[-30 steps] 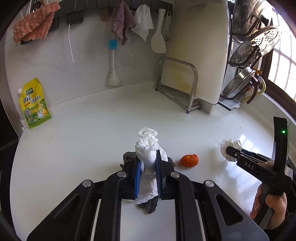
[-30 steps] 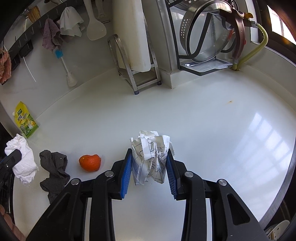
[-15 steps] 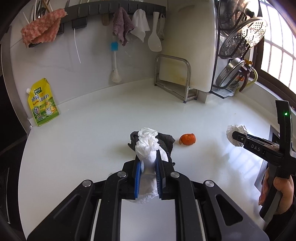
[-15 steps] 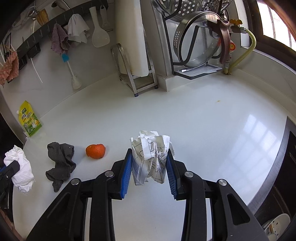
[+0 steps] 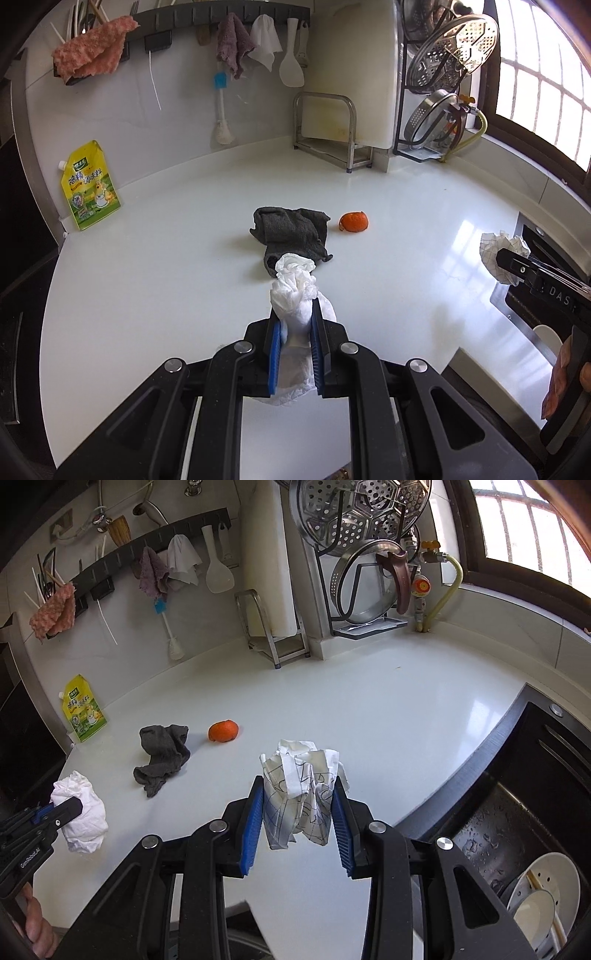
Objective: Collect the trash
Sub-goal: 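Carry the tissue and crumpled paper over the basket with both tools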
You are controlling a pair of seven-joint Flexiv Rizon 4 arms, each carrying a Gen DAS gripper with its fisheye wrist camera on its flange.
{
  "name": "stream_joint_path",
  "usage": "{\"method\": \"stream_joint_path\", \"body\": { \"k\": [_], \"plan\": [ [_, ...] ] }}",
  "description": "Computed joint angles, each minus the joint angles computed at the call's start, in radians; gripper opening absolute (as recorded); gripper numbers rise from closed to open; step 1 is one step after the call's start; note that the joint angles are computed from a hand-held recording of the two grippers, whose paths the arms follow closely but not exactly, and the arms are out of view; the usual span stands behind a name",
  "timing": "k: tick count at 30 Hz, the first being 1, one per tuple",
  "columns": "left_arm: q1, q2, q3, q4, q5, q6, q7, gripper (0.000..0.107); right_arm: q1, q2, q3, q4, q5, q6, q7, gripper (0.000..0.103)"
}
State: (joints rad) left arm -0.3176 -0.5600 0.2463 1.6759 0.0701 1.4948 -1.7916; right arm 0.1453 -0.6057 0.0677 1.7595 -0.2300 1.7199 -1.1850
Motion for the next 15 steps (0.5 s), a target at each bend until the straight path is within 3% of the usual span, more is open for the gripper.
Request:
{"method": "stream_joint_path", "body": {
  "k": [8,15],
  "plan": [
    [-0.022,0.082,0.004,0.153,0.028,0.077,0.01,0.015,0.224,0.154,-0.185,0.286,0.126,0.145,0.006,0.034],
    [-0.048,0.13,0.017,0.267,0.019,0.132,0.037,0.015,0.377,0.233,-0.255,0.441,0.275,0.198,-0.045,0.034]
  ]
}}
